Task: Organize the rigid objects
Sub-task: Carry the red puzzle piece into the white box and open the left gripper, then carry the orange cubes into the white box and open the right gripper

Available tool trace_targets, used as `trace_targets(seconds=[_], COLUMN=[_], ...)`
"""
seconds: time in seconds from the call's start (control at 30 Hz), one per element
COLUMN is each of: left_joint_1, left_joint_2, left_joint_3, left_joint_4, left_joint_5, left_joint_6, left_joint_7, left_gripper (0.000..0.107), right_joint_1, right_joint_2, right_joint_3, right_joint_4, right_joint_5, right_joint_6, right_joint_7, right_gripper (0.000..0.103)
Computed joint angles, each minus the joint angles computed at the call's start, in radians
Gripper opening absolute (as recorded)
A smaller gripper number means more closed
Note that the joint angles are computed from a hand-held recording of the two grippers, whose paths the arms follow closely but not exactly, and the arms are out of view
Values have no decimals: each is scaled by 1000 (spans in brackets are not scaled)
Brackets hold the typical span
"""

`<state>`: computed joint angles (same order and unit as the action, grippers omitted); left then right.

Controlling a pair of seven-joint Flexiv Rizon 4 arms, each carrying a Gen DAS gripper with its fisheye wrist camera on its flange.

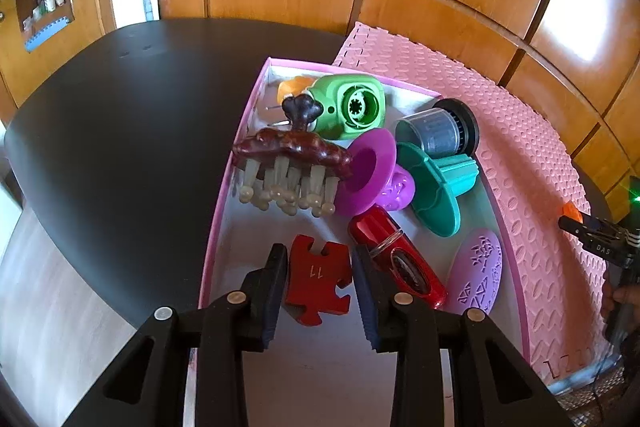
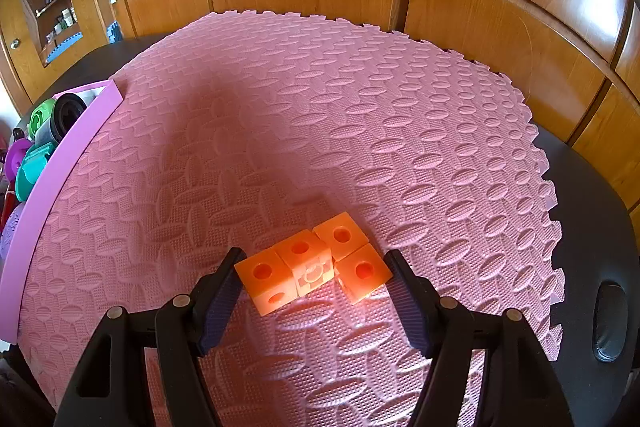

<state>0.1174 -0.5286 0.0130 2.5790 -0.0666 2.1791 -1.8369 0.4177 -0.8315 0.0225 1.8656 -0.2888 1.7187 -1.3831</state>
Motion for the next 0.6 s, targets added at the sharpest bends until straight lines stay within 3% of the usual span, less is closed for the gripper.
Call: trace_targets(seconds=[0.13,0.43,0.6], left_joint_1=[-38,-93,-80], left_joint_2=[21,84,100], left_joint_3=[25,61,76], left_joint_4=[24,62,87], left_joint_5=[-27,-122,-147], left_joint_6=[43,75,96], left_joint_7=[4,25,16], left_gripper=[44,49,51], right_joint_1=[1,52,2], right_joint_2=[0,14,53], right_joint_3=[0,-49,46], right_joint_4=[0,10,49], right_joint_5=[1,12,-1], right_joint_6=[0,-11,40], right_joint_7=[-1,16,-8], right_gripper=[71,71,71])
